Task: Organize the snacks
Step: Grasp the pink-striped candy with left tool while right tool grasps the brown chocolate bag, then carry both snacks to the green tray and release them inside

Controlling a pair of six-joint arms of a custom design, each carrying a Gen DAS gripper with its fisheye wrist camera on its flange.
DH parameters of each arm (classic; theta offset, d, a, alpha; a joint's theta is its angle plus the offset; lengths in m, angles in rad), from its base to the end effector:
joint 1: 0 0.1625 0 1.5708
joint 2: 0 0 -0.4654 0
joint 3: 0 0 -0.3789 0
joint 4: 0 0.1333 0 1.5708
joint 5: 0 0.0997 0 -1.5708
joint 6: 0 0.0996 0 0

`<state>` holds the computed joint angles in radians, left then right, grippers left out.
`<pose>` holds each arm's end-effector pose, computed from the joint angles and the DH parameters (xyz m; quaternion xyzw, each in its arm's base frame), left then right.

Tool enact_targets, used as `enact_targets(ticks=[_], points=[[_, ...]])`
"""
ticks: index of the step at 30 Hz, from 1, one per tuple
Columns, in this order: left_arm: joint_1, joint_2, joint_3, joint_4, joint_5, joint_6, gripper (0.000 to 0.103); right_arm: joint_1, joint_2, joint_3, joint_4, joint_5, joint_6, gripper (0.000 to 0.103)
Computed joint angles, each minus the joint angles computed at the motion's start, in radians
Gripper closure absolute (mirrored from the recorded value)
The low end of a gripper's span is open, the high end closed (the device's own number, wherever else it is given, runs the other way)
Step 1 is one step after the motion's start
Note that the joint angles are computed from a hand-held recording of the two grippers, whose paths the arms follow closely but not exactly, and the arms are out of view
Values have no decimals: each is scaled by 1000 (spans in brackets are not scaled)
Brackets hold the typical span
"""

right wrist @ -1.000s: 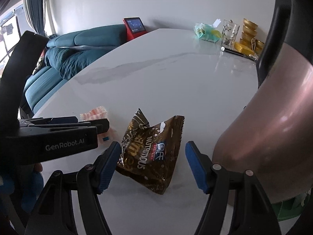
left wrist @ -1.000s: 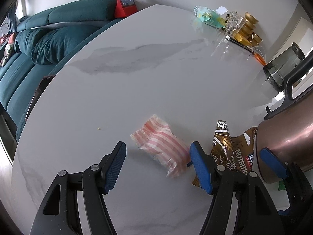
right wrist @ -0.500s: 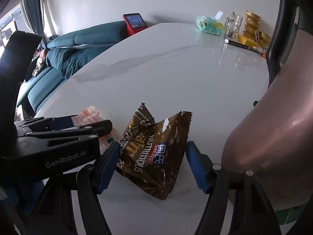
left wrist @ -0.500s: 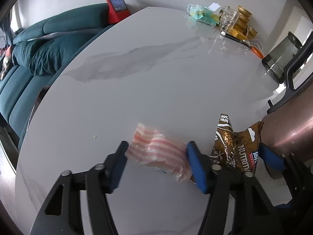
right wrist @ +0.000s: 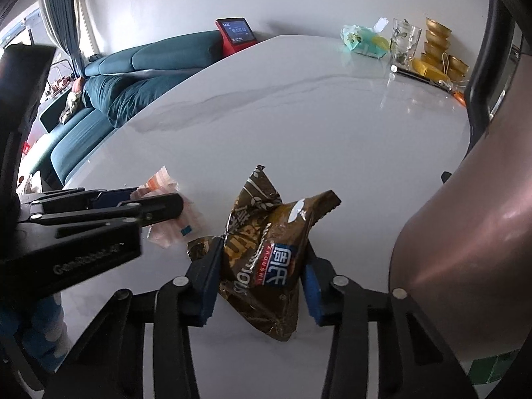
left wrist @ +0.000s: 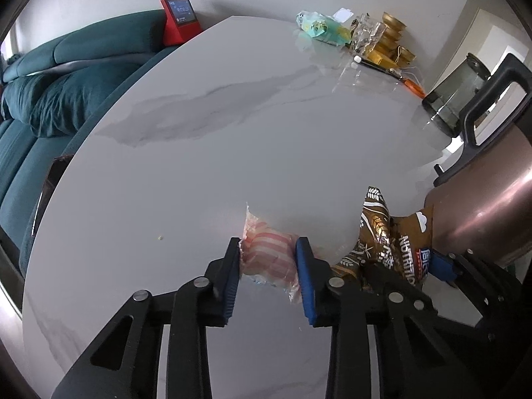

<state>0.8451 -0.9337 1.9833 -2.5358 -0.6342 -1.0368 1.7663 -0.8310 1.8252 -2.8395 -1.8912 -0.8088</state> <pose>-0.2118 -0.5605 0.1408 -0.1193 0.8837 -0.3239 0.3160 0.2247 -0.6099 0.1246 0.4515 -0.8677 0.0811 0.1914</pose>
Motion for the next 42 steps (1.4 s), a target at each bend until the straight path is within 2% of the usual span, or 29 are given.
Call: enact_targets(ticks=[7, 14, 18, 23, 31, 34, 42], points=[[-11, -16, 8, 42, 15, -3, 78, 14, 5, 9, -25, -26, -17, 72], [-41, -56, 32, 118, 44, -54, 79, 24, -18, 25, -16, -5, -22, 73], [-69, -91, 67, 136, 72, -73, 79, 31, -53, 42, 9, 18, -14, 73], [-118, -146, 96, 251, 83, -157, 79, 40, -130, 92, 58, 56, -21, 73], [-220, -199, 123, 434, 42, -296, 79, 37, -288, 198, 166, 93, -60, 73], [-256, -200, 131, 457, 9, -314, 79, 26, -361, 244, 218, 91, -77, 73], [-319, -115, 102, 396, -86, -225, 79, -51, -544, 340, 314, 68, -101, 73]])
